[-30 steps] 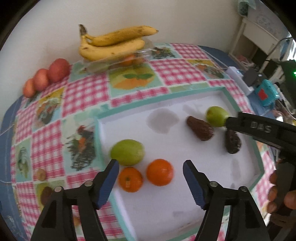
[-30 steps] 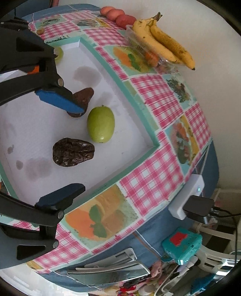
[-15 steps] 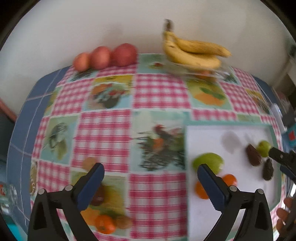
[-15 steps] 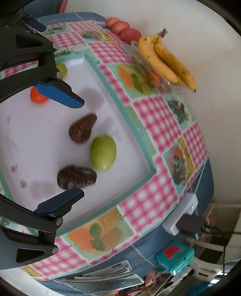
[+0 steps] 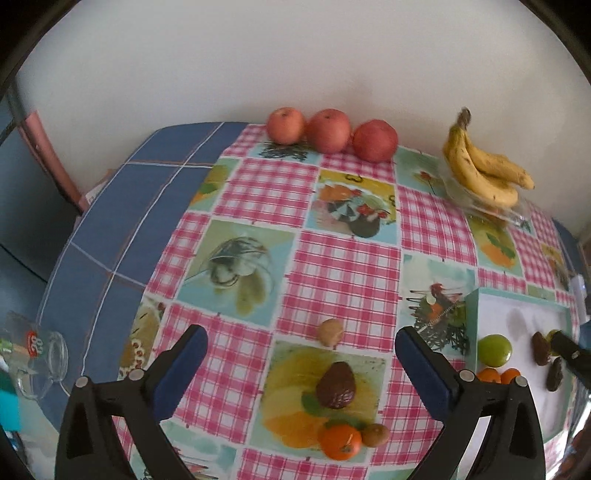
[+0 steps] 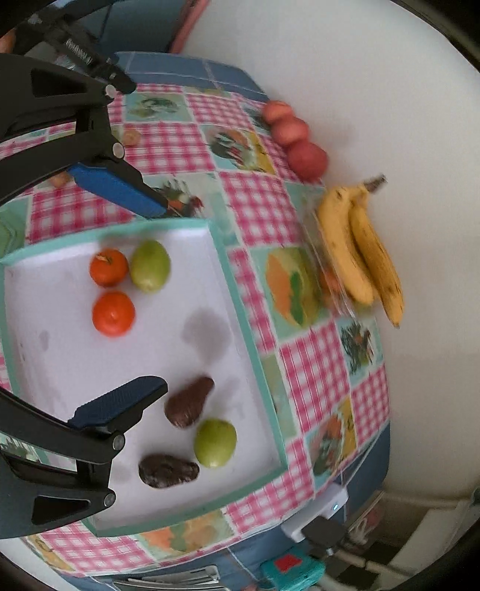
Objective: Organize fruits
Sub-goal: 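Withdraw both grippers from the tray back over the fruit pile, then lower the right gripper onto a small brown round fruit and close it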
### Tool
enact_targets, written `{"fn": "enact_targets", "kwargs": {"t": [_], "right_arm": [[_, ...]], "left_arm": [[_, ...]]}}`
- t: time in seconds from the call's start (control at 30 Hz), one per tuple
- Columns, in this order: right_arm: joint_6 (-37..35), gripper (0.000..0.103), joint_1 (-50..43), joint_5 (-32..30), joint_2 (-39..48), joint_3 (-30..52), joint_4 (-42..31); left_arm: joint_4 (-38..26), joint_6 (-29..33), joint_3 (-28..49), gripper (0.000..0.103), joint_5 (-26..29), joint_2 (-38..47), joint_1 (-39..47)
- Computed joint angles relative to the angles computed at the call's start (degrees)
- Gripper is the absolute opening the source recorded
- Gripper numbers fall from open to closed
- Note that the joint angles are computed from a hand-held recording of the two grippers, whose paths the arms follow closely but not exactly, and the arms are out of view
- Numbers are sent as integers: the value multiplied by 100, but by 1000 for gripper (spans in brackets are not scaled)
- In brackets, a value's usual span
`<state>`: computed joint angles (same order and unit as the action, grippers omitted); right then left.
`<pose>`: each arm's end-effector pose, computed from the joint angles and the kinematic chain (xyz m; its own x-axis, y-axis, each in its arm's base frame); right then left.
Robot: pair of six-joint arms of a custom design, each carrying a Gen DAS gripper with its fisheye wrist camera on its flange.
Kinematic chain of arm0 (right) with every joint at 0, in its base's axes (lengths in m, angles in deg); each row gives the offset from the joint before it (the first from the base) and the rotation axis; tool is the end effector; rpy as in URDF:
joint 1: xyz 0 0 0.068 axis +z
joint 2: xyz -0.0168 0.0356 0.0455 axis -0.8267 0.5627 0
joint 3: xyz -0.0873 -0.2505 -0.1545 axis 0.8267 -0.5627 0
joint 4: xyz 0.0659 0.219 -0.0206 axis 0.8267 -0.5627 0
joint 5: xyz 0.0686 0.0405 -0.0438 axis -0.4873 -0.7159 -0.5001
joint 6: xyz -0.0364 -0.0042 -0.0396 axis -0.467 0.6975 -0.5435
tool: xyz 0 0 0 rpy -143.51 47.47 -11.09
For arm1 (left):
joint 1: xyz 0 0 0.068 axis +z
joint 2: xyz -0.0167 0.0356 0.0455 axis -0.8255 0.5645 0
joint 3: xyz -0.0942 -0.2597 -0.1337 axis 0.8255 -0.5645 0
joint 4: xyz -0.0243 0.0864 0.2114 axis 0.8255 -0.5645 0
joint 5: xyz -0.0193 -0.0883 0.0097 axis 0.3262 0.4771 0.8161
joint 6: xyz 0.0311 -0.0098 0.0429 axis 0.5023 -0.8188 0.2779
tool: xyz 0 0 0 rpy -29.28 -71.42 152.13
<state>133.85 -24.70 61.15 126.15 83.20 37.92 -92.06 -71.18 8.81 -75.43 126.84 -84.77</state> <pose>0.2071 0.1175 0.1490 -0.8300 0.4036 -0.3851 0.3351 0.9126 0.2342 0.2471 -0.1279 0.1590 -0.8793 -0.0650 -0.4718 -0.0654 0.9977 -0.0154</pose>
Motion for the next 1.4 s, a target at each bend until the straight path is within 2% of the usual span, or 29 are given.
{"fn": "enact_targets", "kwargs": {"t": [0.2,0.4,0.5,0.63,0.87,1.2,1.27,1.4], "right_arm": [[357,89,691,-50,429,339,-46],[513,89,1388,202,783,858,-451],[519,89,1610,147,1097,1078,-461],[526,89,1859,65,1469,1397,-559],[528,89,2138,-47,2037,1898,-877],[316,87,2357,-143,2468,2335,-1162],[249,70,2403,-154,2586,2477,-1292],[218,68,2428,-276,2727,2558,-1315]], "left_arm": [[132,33,-428,103,172,-211,310],[452,-160,-842,103,670,-91,691],[513,-242,-982,103,536,-136,705],[710,-322,-1216,103,556,-142,856],[1240,-628,-1497,103,1064,178,1251],[1325,-811,-1478,101,1453,482,1410],[1315,-822,-1477,101,1434,489,1395],[1274,-820,-1466,101,1445,475,1356]]}}
